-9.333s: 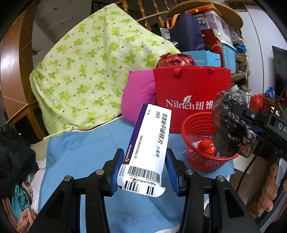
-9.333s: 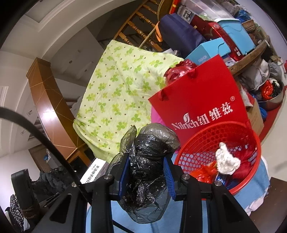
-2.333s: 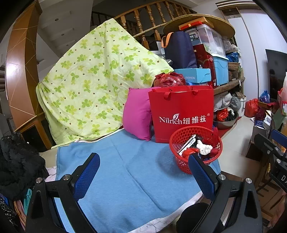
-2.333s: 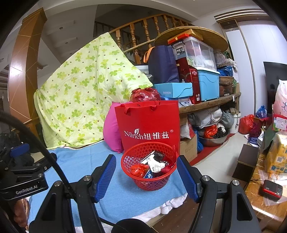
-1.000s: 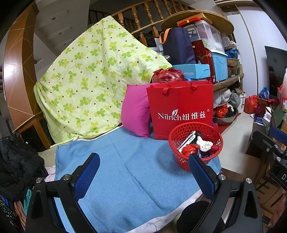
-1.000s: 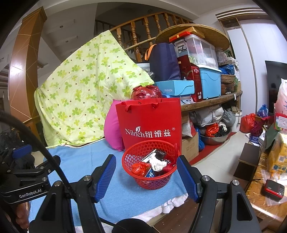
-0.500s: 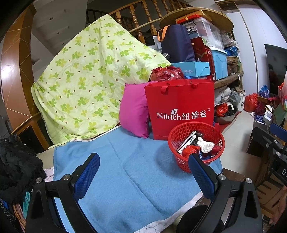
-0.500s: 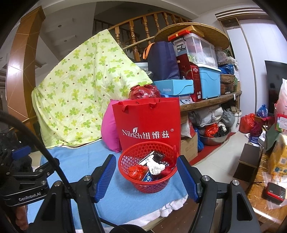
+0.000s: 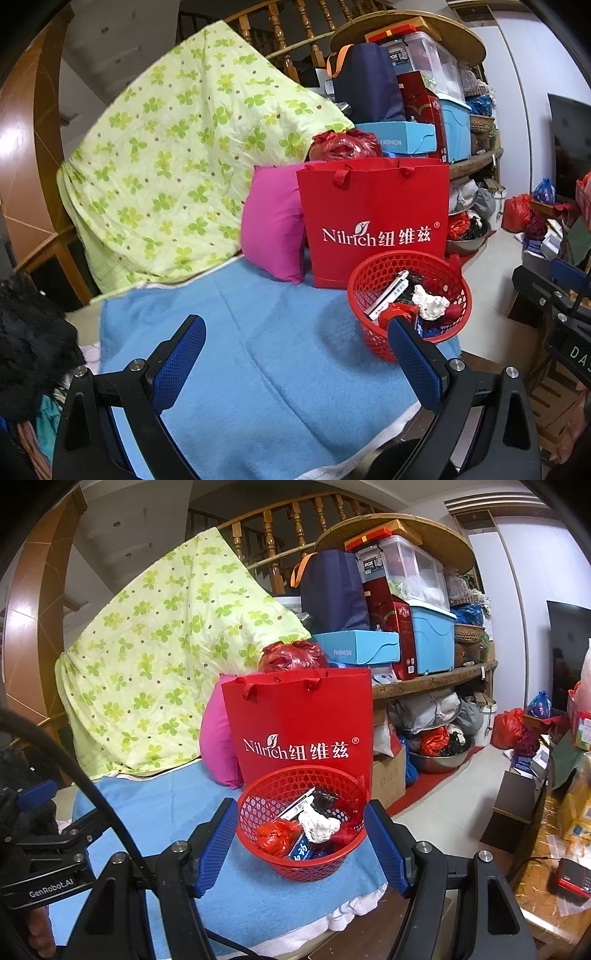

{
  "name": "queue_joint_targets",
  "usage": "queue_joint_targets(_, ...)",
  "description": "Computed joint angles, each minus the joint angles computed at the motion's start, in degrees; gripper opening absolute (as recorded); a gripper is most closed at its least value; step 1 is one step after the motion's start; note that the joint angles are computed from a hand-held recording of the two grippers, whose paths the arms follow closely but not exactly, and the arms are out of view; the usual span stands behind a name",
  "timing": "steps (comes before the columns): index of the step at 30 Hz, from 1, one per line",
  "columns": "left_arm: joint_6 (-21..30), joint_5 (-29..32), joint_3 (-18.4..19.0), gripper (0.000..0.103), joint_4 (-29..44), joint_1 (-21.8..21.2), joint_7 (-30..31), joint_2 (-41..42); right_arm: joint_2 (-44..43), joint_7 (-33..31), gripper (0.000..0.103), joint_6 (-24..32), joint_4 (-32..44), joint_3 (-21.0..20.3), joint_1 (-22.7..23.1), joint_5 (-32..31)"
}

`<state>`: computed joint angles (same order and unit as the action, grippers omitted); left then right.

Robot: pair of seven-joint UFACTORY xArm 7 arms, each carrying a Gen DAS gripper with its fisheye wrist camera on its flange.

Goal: Collect trash

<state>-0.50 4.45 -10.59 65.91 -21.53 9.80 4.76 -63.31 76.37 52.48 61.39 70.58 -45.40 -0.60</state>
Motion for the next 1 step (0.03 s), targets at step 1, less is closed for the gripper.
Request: queue_joint_targets(1, 0.9, -4.1, -2.2, 0.099, 0.9, 2.0, 3.6, 0.8, 0.3, -0.2, 0.074, -0.4, 0.2, 0.2, -0.5, 0.0)
